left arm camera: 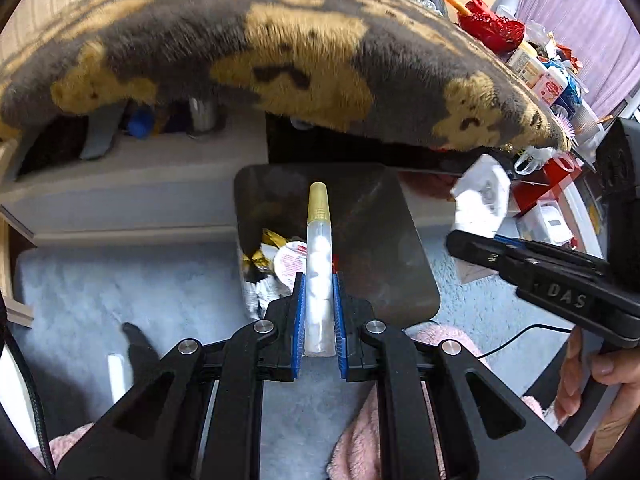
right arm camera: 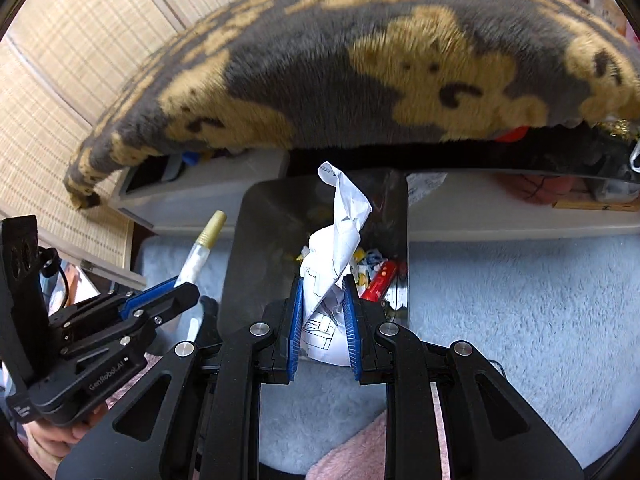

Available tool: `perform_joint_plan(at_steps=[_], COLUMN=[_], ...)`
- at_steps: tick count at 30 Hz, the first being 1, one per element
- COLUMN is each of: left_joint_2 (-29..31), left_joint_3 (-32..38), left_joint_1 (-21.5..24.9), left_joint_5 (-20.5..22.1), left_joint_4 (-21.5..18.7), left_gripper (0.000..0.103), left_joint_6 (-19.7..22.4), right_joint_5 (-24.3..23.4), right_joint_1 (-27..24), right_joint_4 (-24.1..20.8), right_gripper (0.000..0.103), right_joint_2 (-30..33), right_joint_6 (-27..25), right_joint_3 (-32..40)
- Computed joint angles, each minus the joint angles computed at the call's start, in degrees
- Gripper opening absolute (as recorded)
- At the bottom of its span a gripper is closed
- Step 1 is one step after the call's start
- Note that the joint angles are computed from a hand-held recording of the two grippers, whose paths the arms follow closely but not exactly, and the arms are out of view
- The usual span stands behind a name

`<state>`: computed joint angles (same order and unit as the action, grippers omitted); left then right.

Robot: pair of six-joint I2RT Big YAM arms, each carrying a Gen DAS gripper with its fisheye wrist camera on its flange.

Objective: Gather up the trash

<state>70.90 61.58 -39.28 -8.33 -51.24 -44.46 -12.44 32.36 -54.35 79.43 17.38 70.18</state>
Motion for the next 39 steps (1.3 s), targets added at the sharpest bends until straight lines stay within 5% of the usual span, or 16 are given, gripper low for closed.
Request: perform_joint_plan(at_steps=[11, 13, 17, 21, 24, 29, 33, 39], left_joint_2=[3.5, 3.5, 3.2, 1.8, -0.4, -4.5, -4.5, -2.7], left_joint_3=[0.1, 0.3, 0.6, 0.7, 1.3, 7.2, 16.0, 26.4], left_joint_1=[2.7, 2.9, 3.0, 2.8, 2.5, 1.5, -0.4, -1.0], left_joint_5=[3.8, 4.0, 3.3, 1.8, -1.1, -8.1, -18.5, -26.4], left_joint_4=[2.5, 2.4, 2.5, 2.5, 1.9, -1.2, -4.3, -3.2], left_gripper=[0.013, 0.017, 0.029, 0.05, 0.067, 0.095, 0.095, 0.095], left_joint_6=[0.9, 1.1, 1.2, 1.1, 1.1, 4.2, 10.1, 18.8], right_joint_5=[-1.7, -1.4, -0.3, 2.7, 4.9, 8.2, 16.9, 26.8], right_joint_1=[-0.6, -0.6, -0.9, -1.6, -2.9, -4.1, -2.9, -1.6], right_joint_4=[-1.3, -1.1, -0.9, -0.4, 0.5, 1.9, 4.0, 8.2], right_gripper=[0.027, 0.044, 0.052, 0.081, 0.1, 0.1, 0.1, 0.1], right_joint_2=[6.8, 7.2, 6.6, 4.2, 1.2, -3.9, -7.3, -9.9], right_joint_6=[1.4, 2.0, 2.5, 3.1, 3.8, 3.1, 0.7, -3.2], right_joint_3=[3.9, 4.4, 4.9, 4.9, 5.0, 6.9, 10.1, 15.2])
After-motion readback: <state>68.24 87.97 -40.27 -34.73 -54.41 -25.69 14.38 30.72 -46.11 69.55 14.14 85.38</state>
